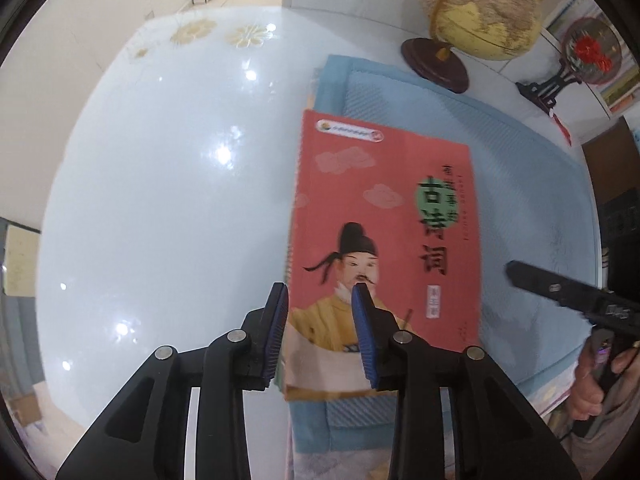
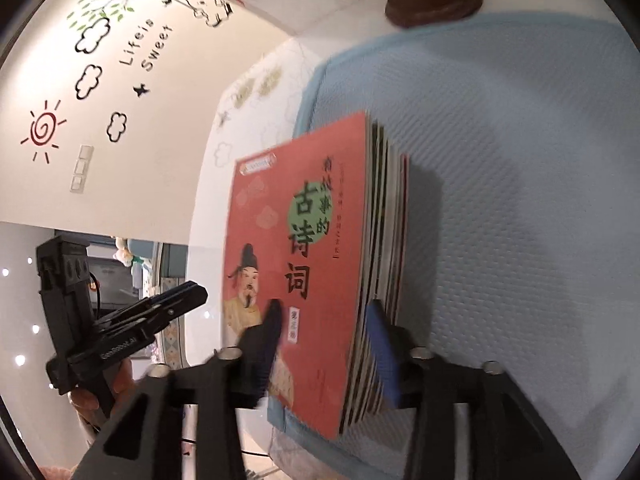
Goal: Organize books
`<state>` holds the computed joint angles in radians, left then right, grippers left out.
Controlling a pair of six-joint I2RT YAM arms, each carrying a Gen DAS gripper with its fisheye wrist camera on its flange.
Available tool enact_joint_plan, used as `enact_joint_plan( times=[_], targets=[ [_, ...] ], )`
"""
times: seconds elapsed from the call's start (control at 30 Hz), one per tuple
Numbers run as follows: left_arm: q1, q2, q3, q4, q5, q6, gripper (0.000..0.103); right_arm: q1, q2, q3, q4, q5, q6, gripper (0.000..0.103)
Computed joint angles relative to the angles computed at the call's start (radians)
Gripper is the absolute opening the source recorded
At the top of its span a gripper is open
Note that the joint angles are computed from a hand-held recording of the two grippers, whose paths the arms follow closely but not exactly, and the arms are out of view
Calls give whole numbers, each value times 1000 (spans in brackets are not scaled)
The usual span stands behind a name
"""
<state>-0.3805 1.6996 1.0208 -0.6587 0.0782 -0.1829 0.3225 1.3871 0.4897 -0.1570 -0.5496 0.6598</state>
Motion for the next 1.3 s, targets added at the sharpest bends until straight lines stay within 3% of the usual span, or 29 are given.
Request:
enact_joint_plan(
  times=[0.07,0.1,0.23,0.47,0.6,0.7,0.8,0.87,1.1,1.3],
  targets=[
    [-40,-33,5,-21,-30,-27,39,-24,-106,7,-121,32,-28,80],
    [-61,-51,5,-27,-47,-43,45,-44,-192,19,-223,69,-53,85],
    [-188,-154,8,-37,-120,-124,70,-120,-414,95,-544,140,-172,88],
    [-418,-168,133,-125,-216,-307,73,-278,-671,265,-990,277,-338,89],
    [-555,-143,197,-175,-307,-382,73,-280,-763,358,-1159,462,-410,94],
    [-640,-117,234,-199,-364,-434,73,-450,-814,384,-1207,459,-551,95],
    [-696,-101,239,-200,-396,-497,73,-782,-829,396,-1254,331,-780,99],
    [-731,-90,232,-193,-414,-546,73,-888,-830,402,-1273,293,-852,99],
    [-766,-38,254,-188,-384,-621,73,-904,-841,375,-1290,301,-902,99],
    [-752,-39,244,-185,-377,-660,73,-701,-862,351,-1276,364,-756,99]
  ],
)
